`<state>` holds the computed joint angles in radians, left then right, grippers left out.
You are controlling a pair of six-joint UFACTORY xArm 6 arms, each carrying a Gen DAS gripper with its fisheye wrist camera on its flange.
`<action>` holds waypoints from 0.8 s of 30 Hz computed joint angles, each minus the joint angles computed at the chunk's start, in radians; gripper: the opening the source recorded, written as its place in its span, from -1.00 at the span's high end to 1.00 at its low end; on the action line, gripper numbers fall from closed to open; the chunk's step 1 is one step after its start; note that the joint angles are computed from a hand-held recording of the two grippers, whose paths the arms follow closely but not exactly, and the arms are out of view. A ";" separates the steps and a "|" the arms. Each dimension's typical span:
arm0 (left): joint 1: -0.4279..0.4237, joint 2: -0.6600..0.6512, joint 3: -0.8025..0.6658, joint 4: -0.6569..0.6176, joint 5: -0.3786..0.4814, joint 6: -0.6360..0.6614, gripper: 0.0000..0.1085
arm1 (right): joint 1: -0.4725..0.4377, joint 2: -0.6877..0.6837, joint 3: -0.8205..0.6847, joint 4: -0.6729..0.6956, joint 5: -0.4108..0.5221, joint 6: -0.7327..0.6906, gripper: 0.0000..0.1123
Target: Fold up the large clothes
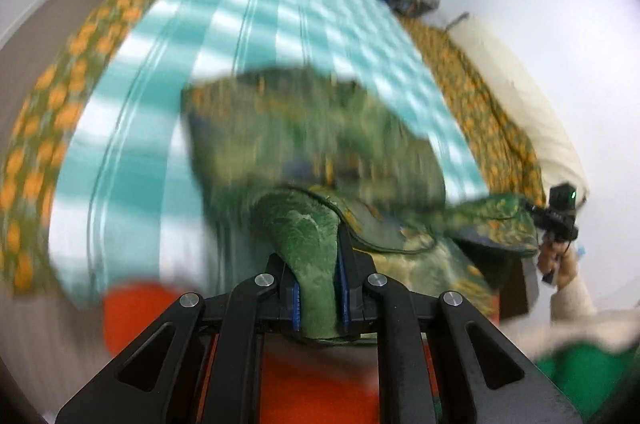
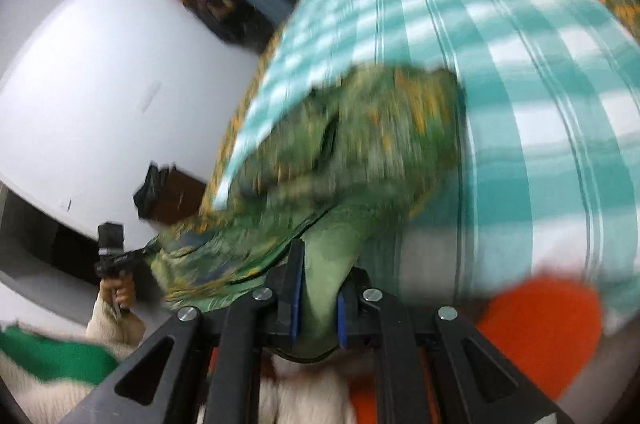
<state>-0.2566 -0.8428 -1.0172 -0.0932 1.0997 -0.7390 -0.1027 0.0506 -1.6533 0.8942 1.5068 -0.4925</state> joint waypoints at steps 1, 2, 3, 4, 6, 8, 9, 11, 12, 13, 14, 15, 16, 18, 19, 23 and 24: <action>0.041 0.050 -0.007 -0.016 -0.058 0.031 0.77 | 0.029 0.043 -0.039 0.007 -0.045 0.018 0.77; 0.077 0.096 -0.015 -0.028 -0.102 0.060 0.77 | 0.059 0.106 -0.093 0.010 -0.104 0.033 0.77; 0.111 0.142 -0.024 -0.040 -0.137 0.092 0.77 | 0.092 0.166 -0.142 0.003 -0.168 0.053 0.77; 0.146 0.193 -0.033 -0.055 -0.172 0.126 0.77 | 0.116 0.209 -0.184 -0.006 -0.203 0.078 0.77; 0.168 0.298 -0.065 -0.017 -0.226 0.152 0.75 | 0.163 0.340 -0.296 -0.040 -0.291 0.140 0.77; 0.163 0.387 -0.090 0.030 -0.253 0.147 0.69 | 0.194 0.438 -0.381 -0.066 -0.324 0.195 0.77; 0.158 0.411 -0.096 0.047 -0.252 0.140 0.66 | 0.212 0.485 -0.409 -0.082 -0.361 0.233 0.75; 0.151 0.450 -0.095 0.069 -0.263 0.110 0.43 | 0.226 0.512 -0.391 -0.088 -0.406 0.273 0.72; 0.154 0.450 -0.081 0.051 -0.277 0.111 0.30 | 0.233 0.517 -0.371 -0.084 -0.432 0.296 0.70; 0.157 0.439 -0.056 0.027 -0.299 0.112 -0.01 | 0.234 0.502 -0.328 -0.071 -0.456 0.304 0.59; 0.159 0.425 -0.038 0.022 -0.315 0.094 -0.28 | 0.236 0.500 -0.304 -0.049 -0.476 0.325 0.50; 0.161 0.400 -0.014 0.041 -0.337 0.067 -0.34 | 0.231 0.495 -0.289 -0.023 -0.479 0.336 0.29; 0.160 0.384 -0.001 0.053 -0.354 0.052 -0.40 | 0.225 0.489 -0.272 0.010 -0.482 0.340 0.10; 0.177 0.327 0.045 0.039 -0.401 0.050 -0.51 | 0.207 0.481 -0.260 0.071 -0.472 0.354 -0.22; 0.190 0.293 0.069 0.039 -0.416 0.043 -0.55 | 0.199 0.470 -0.252 0.096 -0.463 0.356 -0.33; 0.214 0.246 0.099 -0.039 -0.372 0.171 -0.68 | 0.172 0.450 -0.261 0.132 -0.459 0.338 -0.40; 0.213 0.260 0.089 -0.070 -0.336 0.222 -0.68 | 0.173 0.444 -0.274 0.084 -0.458 0.312 -0.40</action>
